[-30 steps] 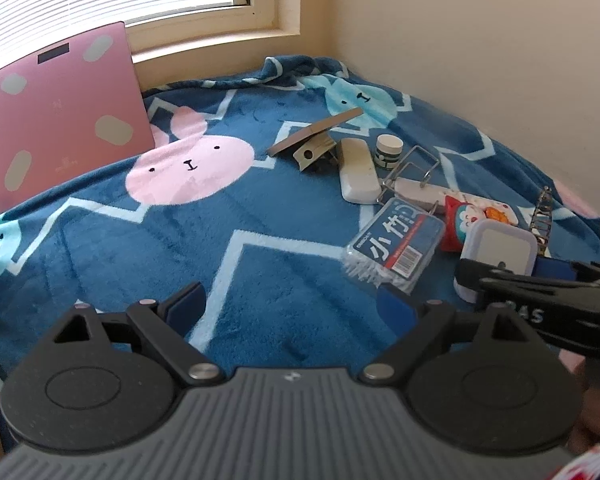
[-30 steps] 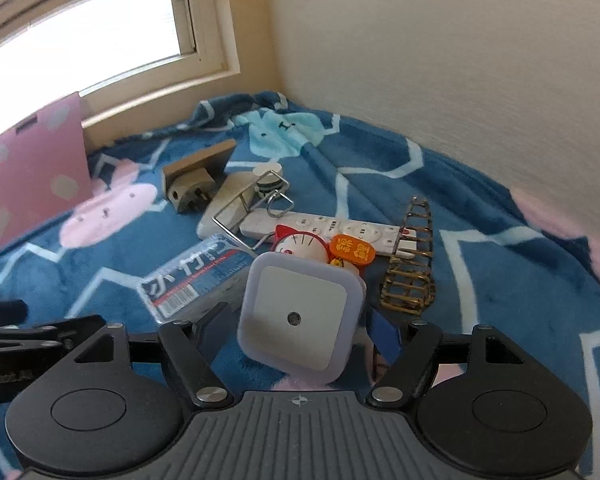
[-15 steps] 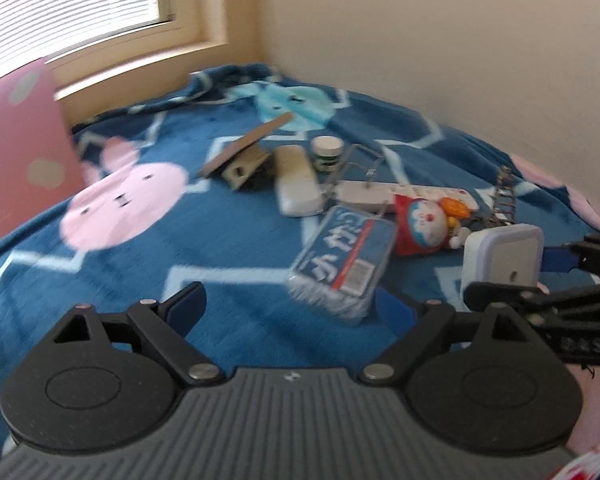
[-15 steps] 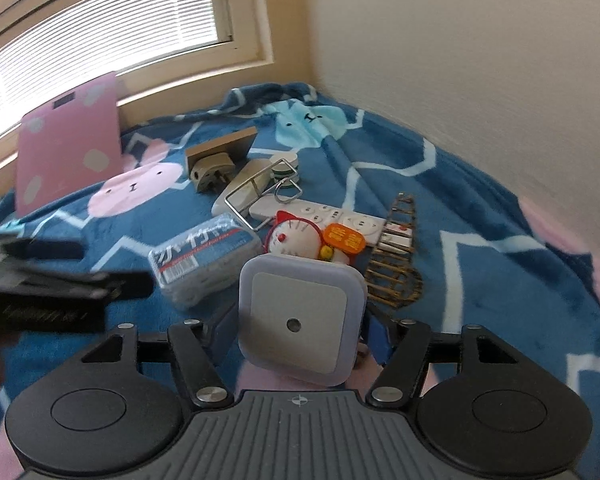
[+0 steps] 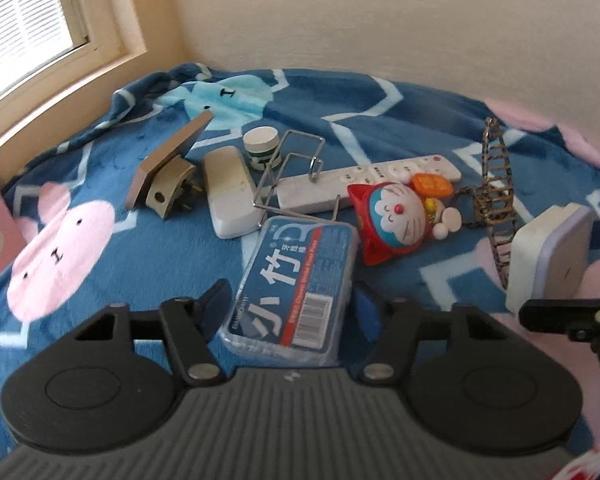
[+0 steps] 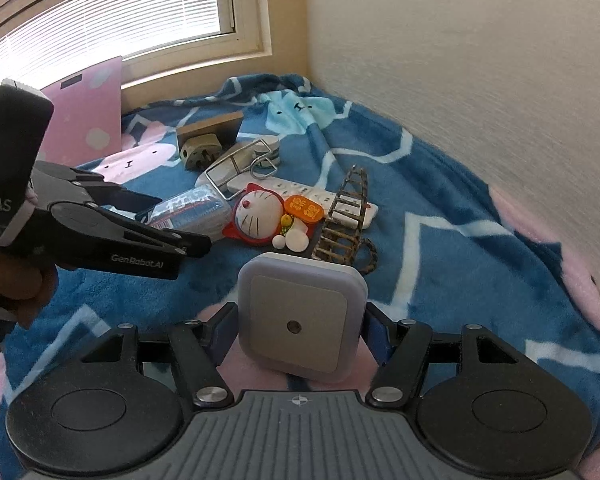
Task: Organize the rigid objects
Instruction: 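Grasp the blue toothpick box with left gripper while right gripper grasps the white night light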
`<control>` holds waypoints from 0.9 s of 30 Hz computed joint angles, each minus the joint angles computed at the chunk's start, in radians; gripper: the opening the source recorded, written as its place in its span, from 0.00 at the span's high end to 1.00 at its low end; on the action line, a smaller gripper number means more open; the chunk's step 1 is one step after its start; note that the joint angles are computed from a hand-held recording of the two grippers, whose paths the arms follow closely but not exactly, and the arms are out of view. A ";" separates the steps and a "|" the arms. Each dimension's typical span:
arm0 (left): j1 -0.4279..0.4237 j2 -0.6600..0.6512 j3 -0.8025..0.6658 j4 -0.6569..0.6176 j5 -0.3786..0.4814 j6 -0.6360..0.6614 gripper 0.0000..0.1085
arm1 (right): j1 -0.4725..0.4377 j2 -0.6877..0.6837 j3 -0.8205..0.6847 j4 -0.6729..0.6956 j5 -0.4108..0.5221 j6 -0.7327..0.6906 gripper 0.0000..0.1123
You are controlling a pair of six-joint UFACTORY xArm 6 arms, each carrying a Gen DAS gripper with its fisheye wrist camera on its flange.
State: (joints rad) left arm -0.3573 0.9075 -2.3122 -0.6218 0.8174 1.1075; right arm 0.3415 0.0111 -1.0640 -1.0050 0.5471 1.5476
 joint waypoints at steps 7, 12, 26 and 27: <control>0.026 -0.298 0.460 -0.005 -0.161 -0.065 0.52 | 0.013 -0.016 0.009 -0.011 -0.051 0.001 0.45; 0.055 -0.514 0.783 -0.070 -0.270 -0.028 0.52 | 0.031 -0.018 0.021 -0.023 -0.098 -0.028 0.45; 0.042 -0.600 0.931 -0.140 -0.403 -0.041 0.44 | 0.082 0.014 -0.008 -0.029 0.043 0.095 0.39; 0.041 -0.596 0.926 -0.133 -0.404 -0.051 0.44 | 0.086 0.018 -0.014 -0.028 0.058 0.099 0.39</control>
